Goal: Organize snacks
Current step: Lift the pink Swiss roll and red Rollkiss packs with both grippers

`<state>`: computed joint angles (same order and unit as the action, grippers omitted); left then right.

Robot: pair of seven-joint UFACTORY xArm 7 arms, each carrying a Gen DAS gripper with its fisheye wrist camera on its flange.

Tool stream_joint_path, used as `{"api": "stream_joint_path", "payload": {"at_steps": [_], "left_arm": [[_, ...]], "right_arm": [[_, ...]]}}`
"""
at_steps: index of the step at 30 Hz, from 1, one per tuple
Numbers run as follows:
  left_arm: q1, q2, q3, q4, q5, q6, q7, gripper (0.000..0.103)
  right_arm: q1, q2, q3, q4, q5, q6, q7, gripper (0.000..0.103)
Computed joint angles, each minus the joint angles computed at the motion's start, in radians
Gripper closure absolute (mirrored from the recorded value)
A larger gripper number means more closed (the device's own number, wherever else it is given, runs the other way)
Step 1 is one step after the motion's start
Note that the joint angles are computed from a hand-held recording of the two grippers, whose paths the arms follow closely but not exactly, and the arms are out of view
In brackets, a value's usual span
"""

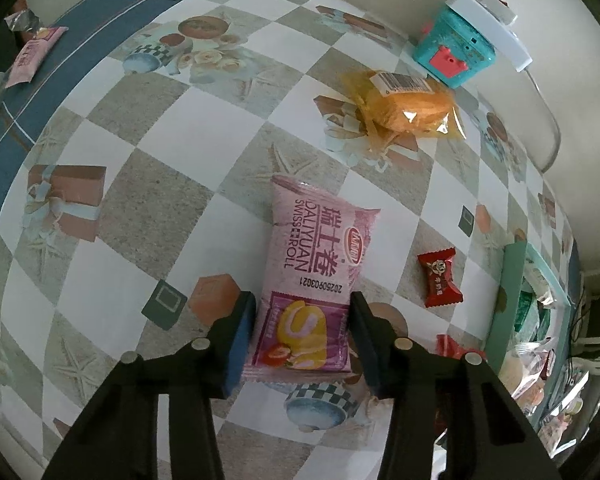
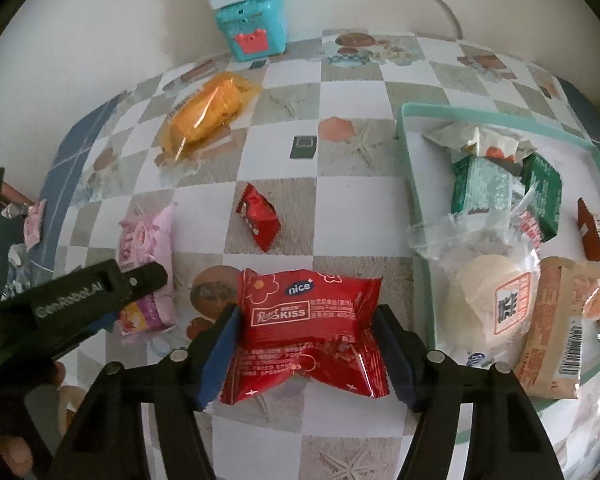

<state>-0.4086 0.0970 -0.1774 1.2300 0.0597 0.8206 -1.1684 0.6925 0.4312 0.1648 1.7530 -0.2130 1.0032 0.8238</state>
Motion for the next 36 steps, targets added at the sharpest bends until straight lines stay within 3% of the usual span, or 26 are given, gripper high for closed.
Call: {"api": "stream_joint_path", "payload": {"at_steps": [13,17,19,23,28,32,35,36], "left_arm": [[0.016,-0.093,-0.009,-0.046,0.057,0.044,-0.051,0.061],[0.018,-0.119,-0.018,-0.025,0.109,0.069,-0.077,0.061],[0.017,-0.12,-0.024,-0.002,0.131,0.076,-0.085,0.061],[0.003,-0.108,-0.041,0.068,0.205,0.112,-0.1,0.061],[-0.024,-0.073,-0.046,0.131,0.24,0.141,-0.096,0.061],[-0.032,-0.059,-0.035,0.13,0.22,0.16,-0.092,0.061],[-0.031,-0.07,-0.029,0.104,0.201,0.161,-0.102,0.061],[-0.028,-0.074,-0.027,0.095,0.196,0.161,-0.105,0.061]], "right_arm": [[0.022,-0.009,-0.012,0.066,-0.032,-0.005,0.064,0.034],[0.03,-0.035,-0.019,0.057,-0.07,-0.012,0.08,0.034],[0.024,-0.057,-0.021,0.038,-0.086,-0.026,0.087,0.048],[0.013,-0.107,-0.027,0.0,-0.141,-0.017,0.126,0.048],[-0.041,-0.126,0.001,-0.061,-0.081,-0.067,0.104,0.048],[-0.063,-0.103,0.018,-0.081,-0.012,-0.1,0.061,0.043],[-0.062,-0.063,0.019,-0.064,0.012,-0.084,0.033,0.027],[-0.057,-0.054,0.017,-0.059,0.011,-0.075,0.027,0.027]]}}
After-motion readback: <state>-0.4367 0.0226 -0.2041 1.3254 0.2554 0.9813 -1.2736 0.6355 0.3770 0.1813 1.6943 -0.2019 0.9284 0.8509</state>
